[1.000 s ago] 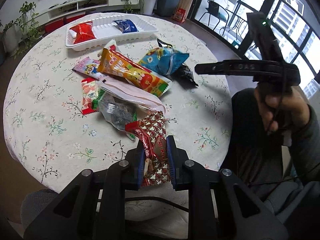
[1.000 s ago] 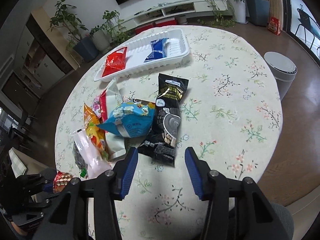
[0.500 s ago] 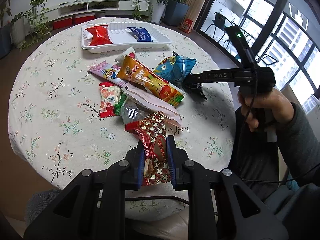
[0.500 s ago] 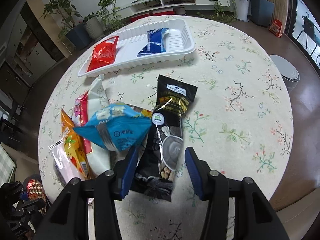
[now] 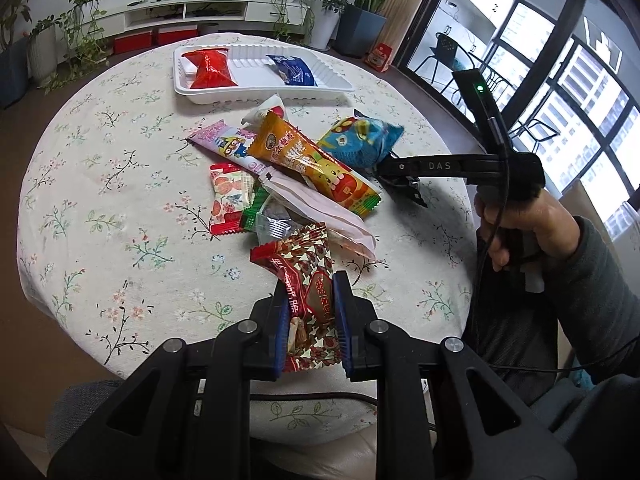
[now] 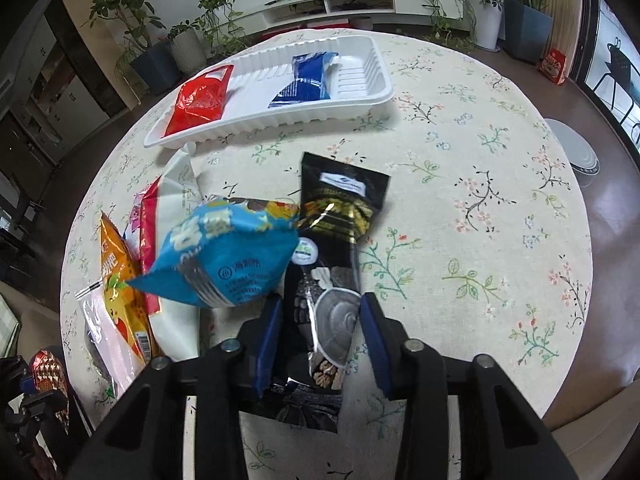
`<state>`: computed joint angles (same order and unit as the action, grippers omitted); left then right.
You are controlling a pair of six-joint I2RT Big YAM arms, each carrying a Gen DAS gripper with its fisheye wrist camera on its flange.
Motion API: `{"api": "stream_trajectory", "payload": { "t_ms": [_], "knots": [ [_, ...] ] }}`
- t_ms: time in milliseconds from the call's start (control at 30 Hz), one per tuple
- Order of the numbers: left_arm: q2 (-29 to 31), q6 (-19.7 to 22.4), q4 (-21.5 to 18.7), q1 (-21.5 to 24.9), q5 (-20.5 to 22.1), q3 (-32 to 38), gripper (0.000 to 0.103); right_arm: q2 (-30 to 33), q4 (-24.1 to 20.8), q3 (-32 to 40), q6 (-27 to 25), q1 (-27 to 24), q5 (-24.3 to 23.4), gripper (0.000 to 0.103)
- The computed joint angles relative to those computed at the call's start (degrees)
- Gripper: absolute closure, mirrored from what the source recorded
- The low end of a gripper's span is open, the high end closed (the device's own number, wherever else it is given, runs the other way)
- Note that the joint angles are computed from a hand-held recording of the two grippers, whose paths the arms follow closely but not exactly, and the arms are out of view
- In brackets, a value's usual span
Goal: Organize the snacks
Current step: 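Grasp the black-and-gold packet with the right tool while the left tool holds the wafer, then carry the wafer and black packet into the white tray with both tools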
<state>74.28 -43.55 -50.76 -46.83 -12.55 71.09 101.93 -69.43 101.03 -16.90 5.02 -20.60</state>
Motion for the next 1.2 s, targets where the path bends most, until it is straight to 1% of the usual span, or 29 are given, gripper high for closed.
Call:
{"api": "stream_trajectory", "payload": {
  "t_ms": [100, 233, 467, 600, 733, 867, 1033, 1133, 1200],
  "knots": [
    [-0.16, -0.17, 0.18, 0.14, 0.01, -0.24, 0.085, -0.9, 0.1, -0.78, 0.28, -0.59, -0.57, 0.071],
    [-0.38, -0.26, 0.24, 0.15, -0.15, -0.35, 0.085, -1.94, 0.26, -1.58, 1.0, -1.2, -0.94, 0.081],
    [-0.62, -0.41, 0.5, 0.07, -0.13, -0.66, 0.085, -2.96, -0.17, -2.4, 1.41, -1.98, -0.97, 0.083],
    [-0.79, -0.6, 0.58, 0.08, -0.28, -0.8, 0.085, -3.7, 0.47, -2.75, 2.1, -2.48, -1.43, 0.084],
    [-1.18, -0.73, 0.85, 0.4, -0.25, -0.93, 0.085, -4.5, 0.04, -3.09, 2.41, -3.59, -2.46, 0.084],
    [-1.96, -0.47, 1.32, 1.13, 0.43, -1.04, 0.085, -5.51, 0.53, -3.12, 3.07, -5.28, -3.77, 0.085],
    [-3.0, 1.51, 1.55, 3.93, 1.2, 0.48, 0.085, -4.28, 1.31, 0.49, 4.53, -7.38, -4.19, 0.085],
    [-2.39, 4.7, 0.54, 6.73, 1.41, 3.35, 0.085, -2.36, 1.08, 4.32, 5.55, -8.11, -4.37, 0.085],
    [-1.46, 6.99, 0.1, 9.11, 2.16, 5.67, 0.085, -0.5, 0.57, 8.39, 6.2, -8.34, -5.48, 0.085]
  ]
}}
